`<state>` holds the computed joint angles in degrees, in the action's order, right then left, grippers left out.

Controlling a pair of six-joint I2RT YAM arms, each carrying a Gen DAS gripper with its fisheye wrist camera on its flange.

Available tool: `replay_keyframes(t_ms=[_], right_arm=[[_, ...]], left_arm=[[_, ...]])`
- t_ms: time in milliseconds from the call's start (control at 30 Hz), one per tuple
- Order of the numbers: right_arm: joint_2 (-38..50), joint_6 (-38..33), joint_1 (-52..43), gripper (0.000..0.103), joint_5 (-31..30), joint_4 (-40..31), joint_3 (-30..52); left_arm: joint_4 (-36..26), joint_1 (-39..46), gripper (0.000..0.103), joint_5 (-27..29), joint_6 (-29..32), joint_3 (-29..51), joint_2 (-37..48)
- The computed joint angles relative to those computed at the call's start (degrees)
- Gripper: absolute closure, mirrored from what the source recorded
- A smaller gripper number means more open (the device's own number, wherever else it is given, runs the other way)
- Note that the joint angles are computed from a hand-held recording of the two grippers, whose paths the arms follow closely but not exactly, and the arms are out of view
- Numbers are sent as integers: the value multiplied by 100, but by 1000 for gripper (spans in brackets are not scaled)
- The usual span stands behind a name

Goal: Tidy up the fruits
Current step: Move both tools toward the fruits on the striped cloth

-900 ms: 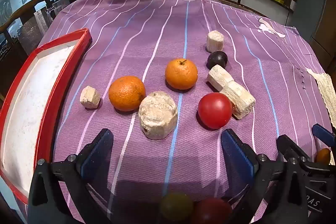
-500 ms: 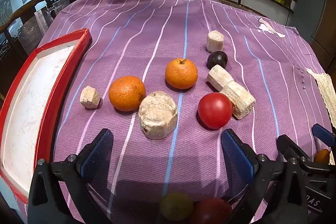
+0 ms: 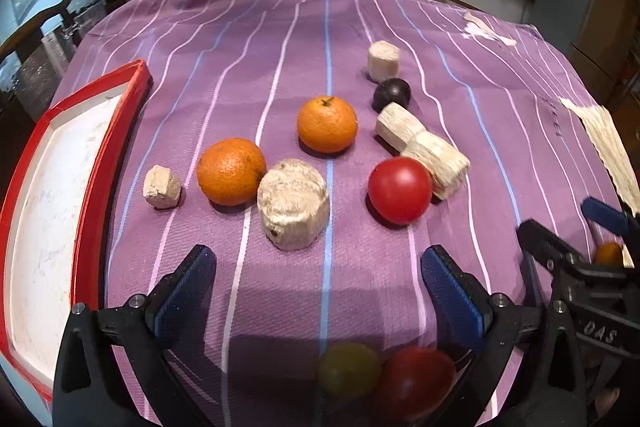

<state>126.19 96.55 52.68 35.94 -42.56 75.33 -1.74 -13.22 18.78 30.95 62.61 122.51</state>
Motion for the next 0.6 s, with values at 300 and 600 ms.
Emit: replay_keyframes(t_ms=[300, 600], right_arm=[[-71, 74, 3, 0, -246, -136, 53], [267, 852, 556, 1, 372, -1577, 1103]], left_arm=[[48, 625, 0, 928, 495, -607, -554], [413, 1441, 0, 1853, 585, -1312, -1528]])
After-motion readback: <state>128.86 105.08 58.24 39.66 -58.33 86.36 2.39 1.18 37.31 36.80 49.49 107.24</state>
